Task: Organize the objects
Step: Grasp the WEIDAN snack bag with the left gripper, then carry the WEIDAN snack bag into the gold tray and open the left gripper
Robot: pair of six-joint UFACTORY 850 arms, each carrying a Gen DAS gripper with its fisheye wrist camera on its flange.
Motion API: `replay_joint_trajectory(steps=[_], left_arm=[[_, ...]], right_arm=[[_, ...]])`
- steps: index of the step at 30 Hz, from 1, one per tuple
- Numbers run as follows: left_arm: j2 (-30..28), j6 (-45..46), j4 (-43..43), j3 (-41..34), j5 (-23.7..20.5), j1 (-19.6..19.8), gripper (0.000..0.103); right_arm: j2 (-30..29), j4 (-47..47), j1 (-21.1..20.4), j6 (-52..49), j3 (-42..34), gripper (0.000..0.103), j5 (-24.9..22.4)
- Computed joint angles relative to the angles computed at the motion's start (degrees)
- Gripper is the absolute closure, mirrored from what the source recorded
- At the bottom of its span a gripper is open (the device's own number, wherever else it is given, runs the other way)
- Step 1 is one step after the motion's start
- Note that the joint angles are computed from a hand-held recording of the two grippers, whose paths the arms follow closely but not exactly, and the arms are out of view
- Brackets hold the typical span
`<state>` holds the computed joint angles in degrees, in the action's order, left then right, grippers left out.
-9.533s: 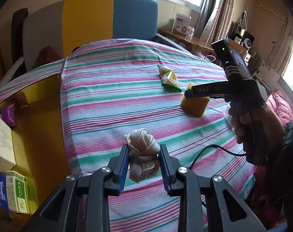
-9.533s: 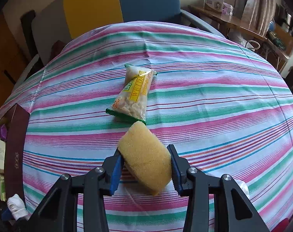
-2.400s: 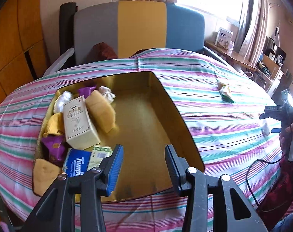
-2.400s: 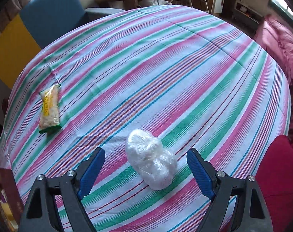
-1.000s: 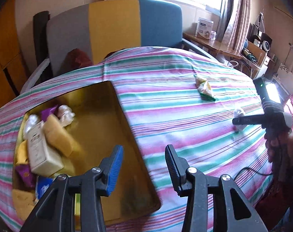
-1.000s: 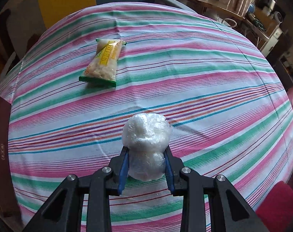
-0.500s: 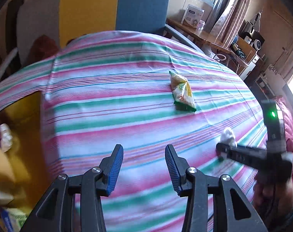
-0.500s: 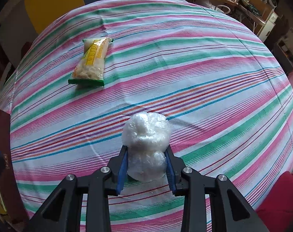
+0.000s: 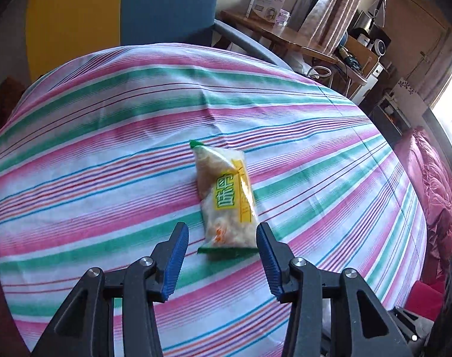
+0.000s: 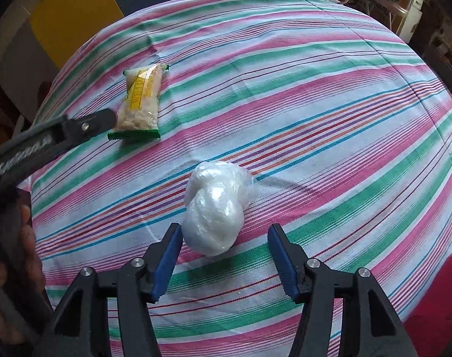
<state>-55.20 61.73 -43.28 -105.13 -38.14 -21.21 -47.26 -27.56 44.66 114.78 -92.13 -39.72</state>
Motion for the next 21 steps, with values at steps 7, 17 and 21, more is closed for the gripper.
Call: replay_joint_trajectory(steps=[7,17,21], left_arm=[[-7.62,-10.54,10.83,-10.47,1.8,-3.58,0.054],[0.87,3.12,1.53,4.86,6.45,1.25,0.063],[6.46,8.95,-2.38,14.28,8.45,4.45,0.063]], right_arm=[[-0.59,0.59,0.16,-1.03,-1.05,0.043,-1.07],[-1.75,1.53,0.31,-2.6,-3.32,0.062,-4.9],[0.19,-0.68,0.52,2.71,-0.27,0.055,-1.07]])
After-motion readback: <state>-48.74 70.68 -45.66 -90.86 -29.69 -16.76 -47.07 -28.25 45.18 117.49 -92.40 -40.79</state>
